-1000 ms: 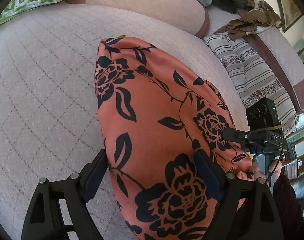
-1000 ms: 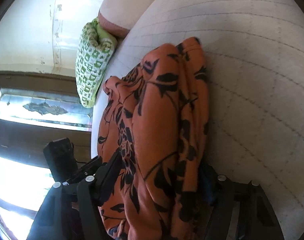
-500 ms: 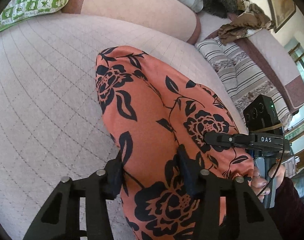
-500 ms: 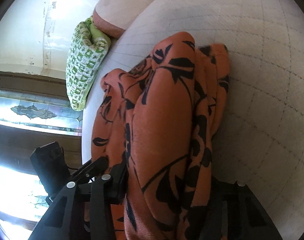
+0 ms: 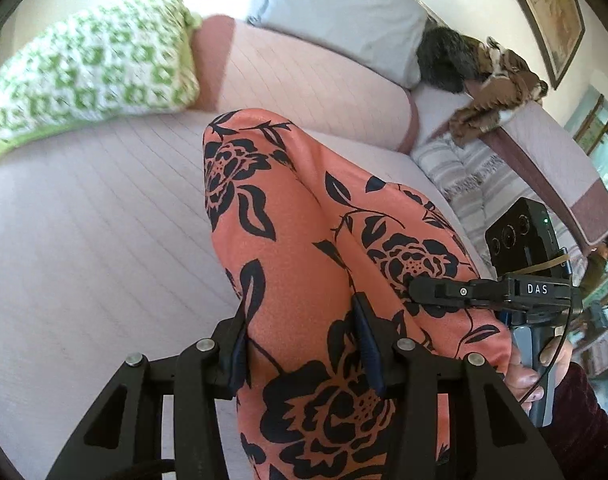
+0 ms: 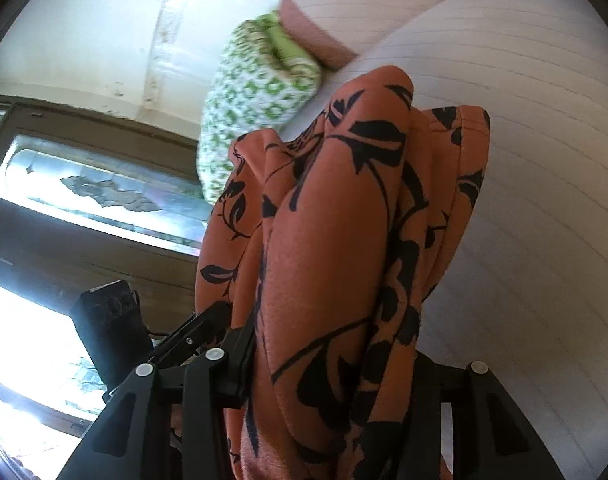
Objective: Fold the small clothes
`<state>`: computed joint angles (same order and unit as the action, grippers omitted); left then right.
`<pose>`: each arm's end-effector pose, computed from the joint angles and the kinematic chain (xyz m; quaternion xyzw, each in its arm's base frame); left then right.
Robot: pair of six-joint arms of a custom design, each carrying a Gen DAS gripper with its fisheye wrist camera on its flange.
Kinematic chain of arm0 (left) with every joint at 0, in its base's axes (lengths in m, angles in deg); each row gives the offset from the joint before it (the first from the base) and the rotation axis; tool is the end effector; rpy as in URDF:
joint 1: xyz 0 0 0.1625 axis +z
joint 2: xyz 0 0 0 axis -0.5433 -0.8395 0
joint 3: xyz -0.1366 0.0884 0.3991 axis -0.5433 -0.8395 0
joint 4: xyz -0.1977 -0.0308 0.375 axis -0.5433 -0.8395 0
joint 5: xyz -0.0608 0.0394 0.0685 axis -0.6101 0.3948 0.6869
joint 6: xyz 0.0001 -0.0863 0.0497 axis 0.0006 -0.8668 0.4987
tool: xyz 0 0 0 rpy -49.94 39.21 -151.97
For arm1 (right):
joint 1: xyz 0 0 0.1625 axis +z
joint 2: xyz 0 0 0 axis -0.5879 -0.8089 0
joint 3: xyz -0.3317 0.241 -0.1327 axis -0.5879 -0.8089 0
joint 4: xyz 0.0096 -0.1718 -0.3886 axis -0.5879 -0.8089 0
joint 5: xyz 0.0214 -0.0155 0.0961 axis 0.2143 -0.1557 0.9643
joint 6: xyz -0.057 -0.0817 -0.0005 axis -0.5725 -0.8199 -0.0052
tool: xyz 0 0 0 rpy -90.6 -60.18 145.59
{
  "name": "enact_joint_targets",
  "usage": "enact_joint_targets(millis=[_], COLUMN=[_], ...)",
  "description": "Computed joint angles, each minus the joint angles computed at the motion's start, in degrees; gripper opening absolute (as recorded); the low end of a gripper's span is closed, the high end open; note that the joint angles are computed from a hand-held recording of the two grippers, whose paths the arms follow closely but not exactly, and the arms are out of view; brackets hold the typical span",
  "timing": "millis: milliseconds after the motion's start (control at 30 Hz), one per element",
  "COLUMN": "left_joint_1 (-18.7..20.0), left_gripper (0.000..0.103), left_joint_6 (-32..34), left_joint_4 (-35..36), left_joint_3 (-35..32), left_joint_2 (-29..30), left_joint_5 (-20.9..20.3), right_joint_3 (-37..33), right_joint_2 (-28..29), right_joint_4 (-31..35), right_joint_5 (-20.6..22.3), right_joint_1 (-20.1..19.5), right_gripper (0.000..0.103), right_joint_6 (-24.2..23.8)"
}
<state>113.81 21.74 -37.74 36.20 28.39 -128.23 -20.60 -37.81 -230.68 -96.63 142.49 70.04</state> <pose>0.0044 -0.8711 0.3957 0.3328 0.9309 -0.1327 0.0705 0.3507 -0.7489 -0.0126 0.0869 0.9502 -0.2927 0.0624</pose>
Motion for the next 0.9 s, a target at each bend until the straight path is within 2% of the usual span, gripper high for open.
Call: enact_joint_targets(millis=[133, 233, 467, 567, 700, 833, 900], left_joint_1=[0.46, 0.78, 2.66, 3.38, 3.92, 3.58, 3.01], left_gripper=[0.048, 0.048, 0.048, 0.049, 0.05, 0.053, 0.055], left_joint_6=[0.32, -0.19, -2.38, -2.4, -3.0, -3.32, -4.69], left_joint_4=[1.3, 1.59, 4.65, 2.91, 5.51, 3.78, 1.13], left_joint_3=[-6.01, -8.89, -12.81, -11.01, -14.65, -12.61, -8.33], left_joint_2=[2.43, 4.64, 9.13, 9.32, 10.89, 9.97, 7.76], left_joint_5=[1.47, 3.39, 7.87, 10.05, 8.88, 10.72, 12.54], right_joint_3=[-6.92, -9.31, -14.18, -13.32, -10.76, -11.44, -16.68], right_joint_2=[4.02, 5.76, 10.33, 10.9, 10.16, 9.94, 12.29], right_joint_4=[2.21, 3.07, 7.01, 6.99, 4.06, 6.45, 10.7], right_joint_5=[2.13, 3.43, 2.51, 1.92, 3.09, 0.18, -2.13], right_joint_1=[-0.03, -0.66, -2.65, -3.54, -4.27, -3.41, -2.5], right_gripper=[0.046, 0.046, 0.046, 0.046, 0.046, 0.051, 0.056], right_joint_6=[-1.28, -0.95, 2.0, 2.64, 2.4, 2.3, 2.8])
